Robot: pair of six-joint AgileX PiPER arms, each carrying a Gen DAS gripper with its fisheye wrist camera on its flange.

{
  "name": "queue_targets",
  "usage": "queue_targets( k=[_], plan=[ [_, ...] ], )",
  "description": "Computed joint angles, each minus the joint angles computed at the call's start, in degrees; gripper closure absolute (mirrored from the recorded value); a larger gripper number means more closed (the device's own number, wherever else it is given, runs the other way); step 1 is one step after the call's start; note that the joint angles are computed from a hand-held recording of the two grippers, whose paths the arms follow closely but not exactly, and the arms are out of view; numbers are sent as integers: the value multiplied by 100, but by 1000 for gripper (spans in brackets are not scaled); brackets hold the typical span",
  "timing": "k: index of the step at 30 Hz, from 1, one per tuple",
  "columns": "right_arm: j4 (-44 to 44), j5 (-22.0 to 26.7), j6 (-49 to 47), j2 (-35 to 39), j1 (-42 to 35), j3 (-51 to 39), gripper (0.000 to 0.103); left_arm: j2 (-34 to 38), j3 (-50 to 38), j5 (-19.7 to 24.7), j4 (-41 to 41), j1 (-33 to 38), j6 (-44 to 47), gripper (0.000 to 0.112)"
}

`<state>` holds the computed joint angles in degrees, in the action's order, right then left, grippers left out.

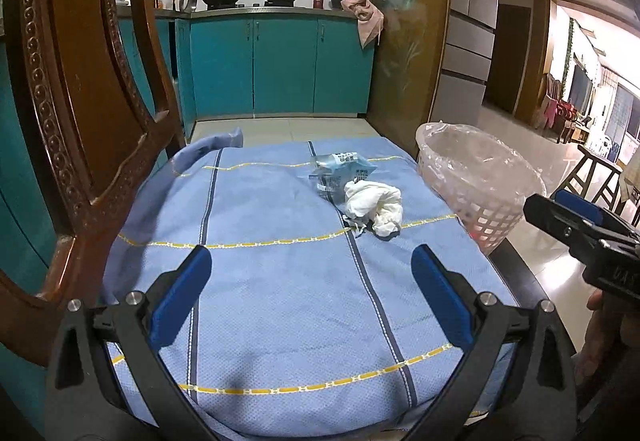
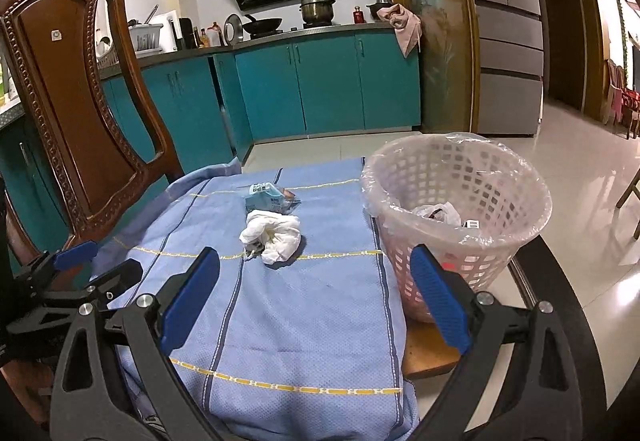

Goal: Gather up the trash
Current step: 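Bring both tools back above the remaining trash, then grasp the crumpled white tissue with the right tool and lift it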

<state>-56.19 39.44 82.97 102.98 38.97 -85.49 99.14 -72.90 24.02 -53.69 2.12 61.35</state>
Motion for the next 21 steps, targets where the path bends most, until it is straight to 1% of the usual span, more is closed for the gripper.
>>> queue_targets(
  k=[17,20,21],
  plan=[
    [96,-69,-31,-62,-34,50,9,45,-15,-80,229,-103,-225,13],
    [302,-78,-213,50,-67,-101,9,56,-13,-90,124,-92,-163,13],
    [555,-150,-456,158,-135,-263,9,55,-11,-98,109,-90,-163,13]
  ],
)
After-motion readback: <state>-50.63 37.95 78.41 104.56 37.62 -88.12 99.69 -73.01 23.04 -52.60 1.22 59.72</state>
